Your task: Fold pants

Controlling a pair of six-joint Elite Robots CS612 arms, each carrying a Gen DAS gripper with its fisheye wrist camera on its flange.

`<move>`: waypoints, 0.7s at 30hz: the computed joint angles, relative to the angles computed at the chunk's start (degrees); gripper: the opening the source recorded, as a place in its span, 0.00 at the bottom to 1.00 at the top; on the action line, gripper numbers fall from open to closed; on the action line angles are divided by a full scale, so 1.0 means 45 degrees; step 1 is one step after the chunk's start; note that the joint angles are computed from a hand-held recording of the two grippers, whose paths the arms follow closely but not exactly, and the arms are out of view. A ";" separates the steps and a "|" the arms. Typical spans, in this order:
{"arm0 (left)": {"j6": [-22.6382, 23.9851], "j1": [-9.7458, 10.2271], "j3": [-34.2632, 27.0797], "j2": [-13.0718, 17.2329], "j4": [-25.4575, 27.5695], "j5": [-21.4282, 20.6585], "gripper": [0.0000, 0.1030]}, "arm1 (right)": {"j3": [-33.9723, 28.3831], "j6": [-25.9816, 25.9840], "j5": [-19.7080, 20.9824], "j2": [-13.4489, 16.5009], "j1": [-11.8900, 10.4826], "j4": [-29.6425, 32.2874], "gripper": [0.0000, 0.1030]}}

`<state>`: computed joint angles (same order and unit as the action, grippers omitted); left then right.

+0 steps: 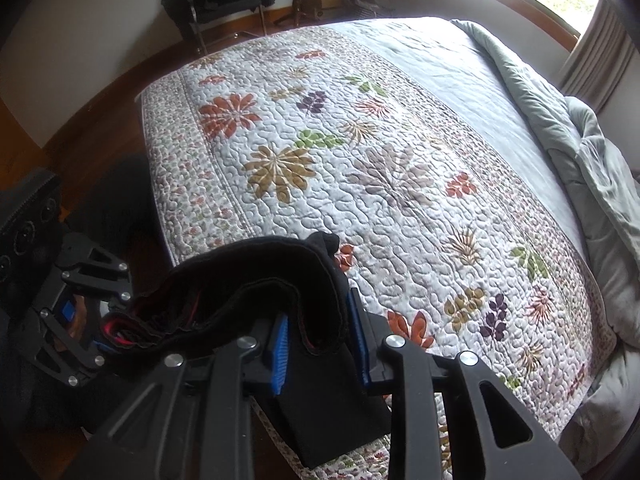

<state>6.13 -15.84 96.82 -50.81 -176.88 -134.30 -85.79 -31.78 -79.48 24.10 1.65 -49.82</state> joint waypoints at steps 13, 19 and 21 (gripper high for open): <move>0.0867 -0.0685 -0.0106 0.0270 0.0651 0.0426 0.25 | -0.0889 0.0304 0.0227 0.0793 -0.0656 0.0252 0.25; 0.1187 -0.0926 -0.0220 0.0418 0.1063 0.0641 0.25 | -0.1234 0.0405 0.0475 0.1199 -0.0941 0.0297 0.25; 0.1331 -0.0993 -0.0255 0.0469 0.1191 0.0731 0.25 | -0.1335 0.0425 0.0561 0.1323 -0.1040 0.0323 0.25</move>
